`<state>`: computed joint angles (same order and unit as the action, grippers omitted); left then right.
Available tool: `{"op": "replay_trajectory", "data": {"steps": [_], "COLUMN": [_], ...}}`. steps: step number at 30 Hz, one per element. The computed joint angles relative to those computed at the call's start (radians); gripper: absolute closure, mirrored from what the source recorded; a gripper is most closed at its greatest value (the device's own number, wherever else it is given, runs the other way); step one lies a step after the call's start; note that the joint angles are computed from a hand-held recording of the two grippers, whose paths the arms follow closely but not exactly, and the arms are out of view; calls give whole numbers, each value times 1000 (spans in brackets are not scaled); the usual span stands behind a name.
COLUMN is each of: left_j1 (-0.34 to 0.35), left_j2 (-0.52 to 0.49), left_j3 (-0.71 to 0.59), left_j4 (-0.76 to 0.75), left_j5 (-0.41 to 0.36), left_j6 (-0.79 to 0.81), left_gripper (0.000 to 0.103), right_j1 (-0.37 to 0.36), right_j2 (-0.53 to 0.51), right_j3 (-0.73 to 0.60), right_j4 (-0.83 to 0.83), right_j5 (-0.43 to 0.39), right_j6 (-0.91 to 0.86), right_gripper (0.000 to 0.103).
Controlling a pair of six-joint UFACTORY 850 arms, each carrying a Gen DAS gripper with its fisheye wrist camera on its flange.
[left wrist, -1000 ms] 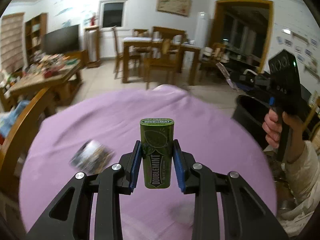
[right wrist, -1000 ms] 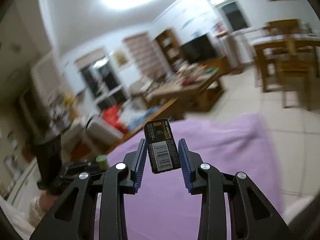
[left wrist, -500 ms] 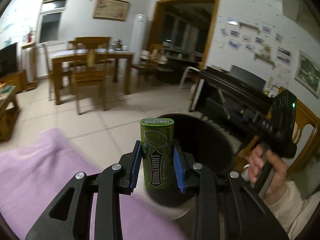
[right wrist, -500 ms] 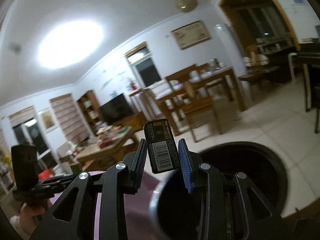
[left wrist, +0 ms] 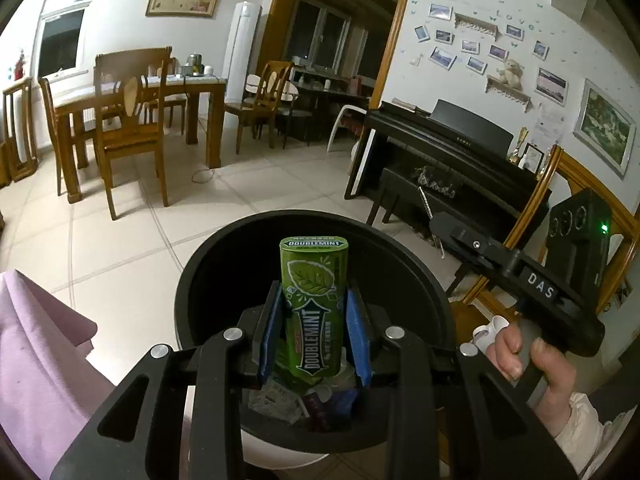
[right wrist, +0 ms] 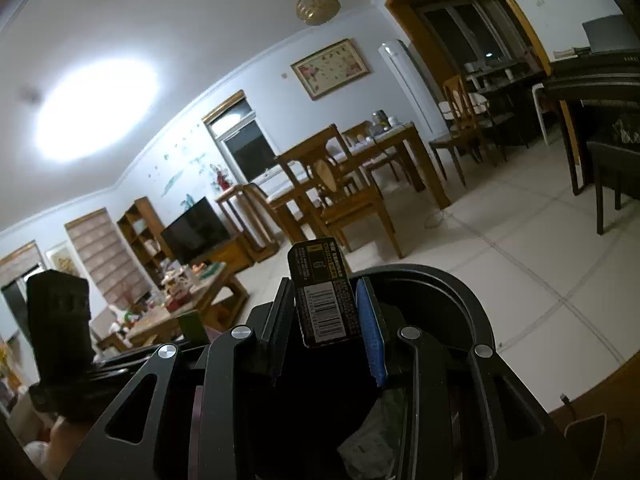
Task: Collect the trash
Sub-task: 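Carry the Doublemint tin and battery card over the black bin and release both, then grasp the black battery card pack with the left tool while the right tool grasps the clear plastic cup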
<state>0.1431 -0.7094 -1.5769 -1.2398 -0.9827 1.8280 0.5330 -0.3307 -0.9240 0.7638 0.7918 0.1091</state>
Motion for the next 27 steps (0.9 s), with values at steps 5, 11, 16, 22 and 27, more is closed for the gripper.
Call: {"op": "replay_trajectory", "data": {"steps": [5,11,16,22,27], "left_j1": [-2,14,43,101,174], "left_j2": [9,61,99,127,103], "left_j3": [2,65,98,121,88], "left_j4": [1,-111,-145,-167,-145], "left_j5": [7,33,53,74,102], "left_j6": [-2,81,127,175,128], "left_gripper": [70,15,14,14,14], "right_j1": [-8,18,17,47,68], "right_j2": [-5,-8,-12,-39,-110], "right_j3": [5,29,14,-68,-209], "right_j4": [-11,4,-10,2,-28], "right_j5": [14,109,88,2,-136], "right_j6": [8,44,34,-29,-103], "right_gripper": [59,16,15,15,15]}}
